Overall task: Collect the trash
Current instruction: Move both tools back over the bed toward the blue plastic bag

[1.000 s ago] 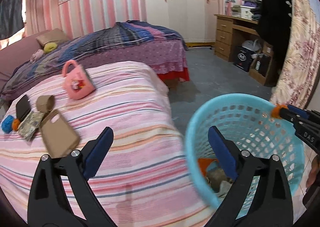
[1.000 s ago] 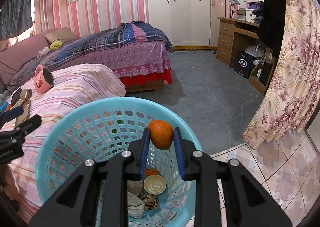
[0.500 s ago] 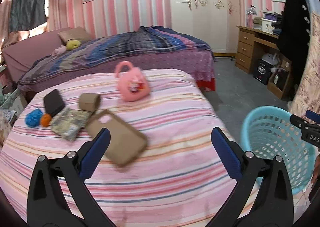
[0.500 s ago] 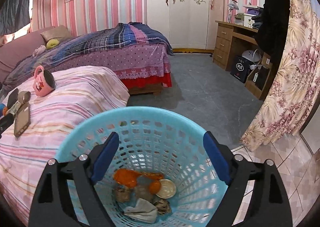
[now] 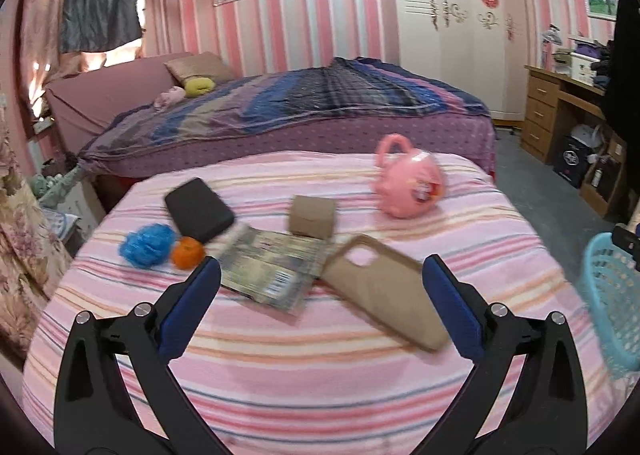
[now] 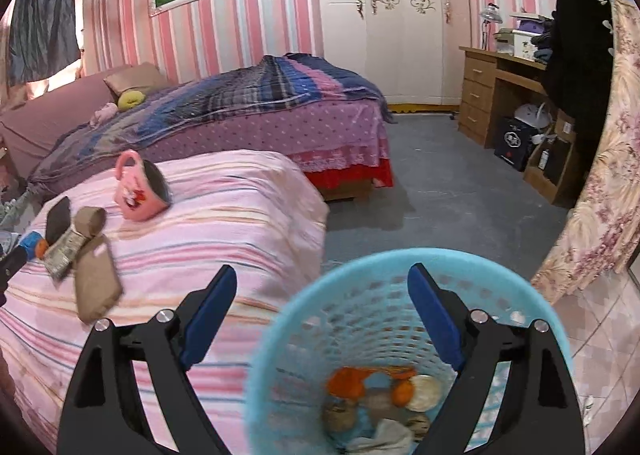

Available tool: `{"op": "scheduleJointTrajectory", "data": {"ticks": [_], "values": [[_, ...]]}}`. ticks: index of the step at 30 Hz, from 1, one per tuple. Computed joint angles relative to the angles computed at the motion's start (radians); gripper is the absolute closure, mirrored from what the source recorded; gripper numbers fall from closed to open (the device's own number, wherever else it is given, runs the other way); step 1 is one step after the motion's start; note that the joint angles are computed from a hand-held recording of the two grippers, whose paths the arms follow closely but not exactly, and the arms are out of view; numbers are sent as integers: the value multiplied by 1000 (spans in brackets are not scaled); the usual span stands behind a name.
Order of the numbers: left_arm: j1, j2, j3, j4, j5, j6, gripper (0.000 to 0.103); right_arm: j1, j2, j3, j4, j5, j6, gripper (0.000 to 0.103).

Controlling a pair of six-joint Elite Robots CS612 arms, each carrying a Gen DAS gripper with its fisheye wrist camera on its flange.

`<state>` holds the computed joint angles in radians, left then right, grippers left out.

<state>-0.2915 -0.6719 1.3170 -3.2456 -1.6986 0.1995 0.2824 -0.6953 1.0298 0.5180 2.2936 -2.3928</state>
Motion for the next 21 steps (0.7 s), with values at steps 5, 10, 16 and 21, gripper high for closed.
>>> {"op": "scheduleJointTrajectory", "data": {"ticks": [5, 10, 16, 21], "values": [[21, 34, -71, 26, 15, 3, 5, 12, 68, -131, 55, -1, -46, 17], [41, 70, -139, 74, 28, -16, 5, 24, 136, -269, 119, -20, -85, 17], [61, 105, -209, 125, 28, -31, 5, 43, 243, -477, 230, -18, -151, 17], [77, 131, -268, 169, 21, -49, 6, 48, 328, -653, 309, -46, -186, 17]]}}
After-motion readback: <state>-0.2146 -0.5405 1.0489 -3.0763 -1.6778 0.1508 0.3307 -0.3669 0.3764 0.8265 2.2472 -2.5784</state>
